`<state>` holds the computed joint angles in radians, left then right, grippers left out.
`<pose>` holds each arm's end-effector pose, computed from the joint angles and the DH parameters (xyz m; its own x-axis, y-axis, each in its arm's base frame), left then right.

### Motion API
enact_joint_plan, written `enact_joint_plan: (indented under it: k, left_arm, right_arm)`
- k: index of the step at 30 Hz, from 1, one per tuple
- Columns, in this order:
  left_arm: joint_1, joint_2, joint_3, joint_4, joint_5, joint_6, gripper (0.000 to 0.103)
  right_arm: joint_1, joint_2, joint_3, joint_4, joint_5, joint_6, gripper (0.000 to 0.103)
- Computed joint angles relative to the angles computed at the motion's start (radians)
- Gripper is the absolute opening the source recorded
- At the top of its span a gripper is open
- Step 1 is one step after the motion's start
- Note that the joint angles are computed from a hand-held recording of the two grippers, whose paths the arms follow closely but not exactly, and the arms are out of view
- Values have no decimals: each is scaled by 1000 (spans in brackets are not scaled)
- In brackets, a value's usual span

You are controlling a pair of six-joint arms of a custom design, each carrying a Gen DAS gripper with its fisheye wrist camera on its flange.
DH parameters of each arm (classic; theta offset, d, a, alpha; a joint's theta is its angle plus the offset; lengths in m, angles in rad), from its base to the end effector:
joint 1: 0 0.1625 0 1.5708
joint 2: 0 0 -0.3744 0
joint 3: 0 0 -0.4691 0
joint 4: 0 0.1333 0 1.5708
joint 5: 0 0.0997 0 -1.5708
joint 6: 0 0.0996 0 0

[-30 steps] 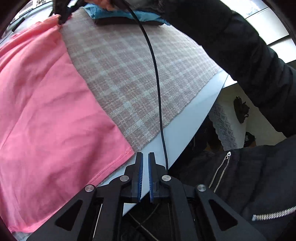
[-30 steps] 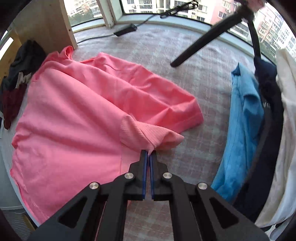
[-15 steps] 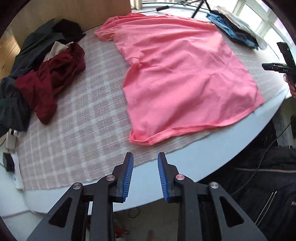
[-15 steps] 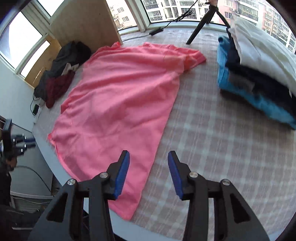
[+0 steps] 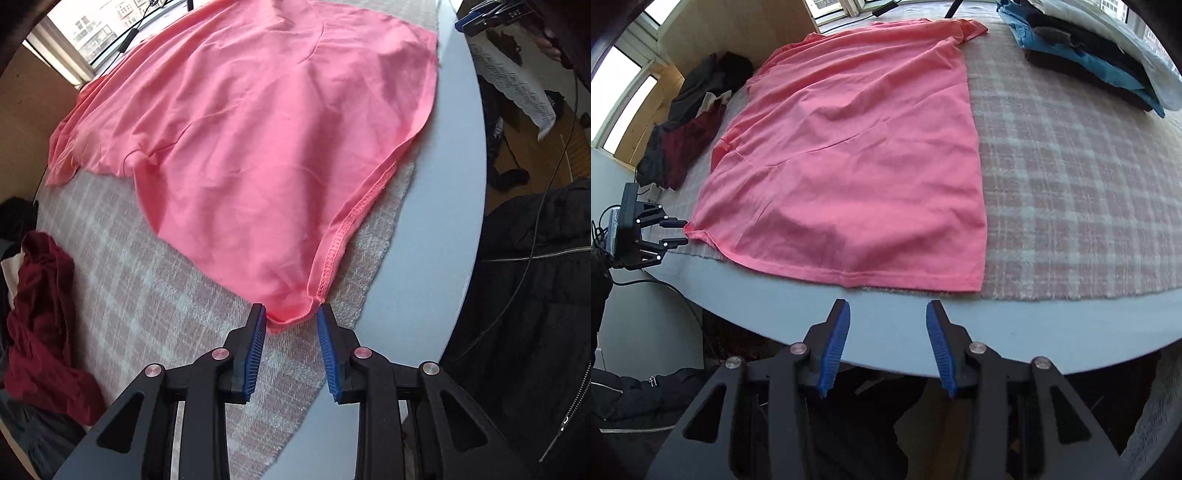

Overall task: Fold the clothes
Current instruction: 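Grasp the shirt hem corner with the left gripper and pull it straight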

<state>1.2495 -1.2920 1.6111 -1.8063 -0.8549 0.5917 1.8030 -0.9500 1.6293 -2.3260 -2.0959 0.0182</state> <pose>-0.0141 -0.6714 0.2921 -0.4043 0.7683 -0.4962 0.6509 0.6229 0.4341 0.2396 -0.6510 0.0940 -0.8548 -0.1444 0.4984 -0.2139 0.9732 -0.0849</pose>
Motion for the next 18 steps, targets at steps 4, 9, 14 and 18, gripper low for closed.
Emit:
enact_joint_plan:
  k: [4, 9, 14, 18]
  left_arm:
    - [1, 27, -29, 44, -6, 19, 24]
    - [5, 35, -42, 74, -1, -52, 1]
    - [-7, 21, -42, 32, 5, -131, 1]
    - [-28, 19, -72, -1, 8, -255, 1]
  right_arm:
    - [-4, -9, 5, 3, -18, 41, 43]
    - [-13, -12, 3, -3, -63, -7, 43]
    - [-25, -13, 19, -20, -103, -119, 43]
    - [-29, 18, 8, -55, -117, -235, 44]
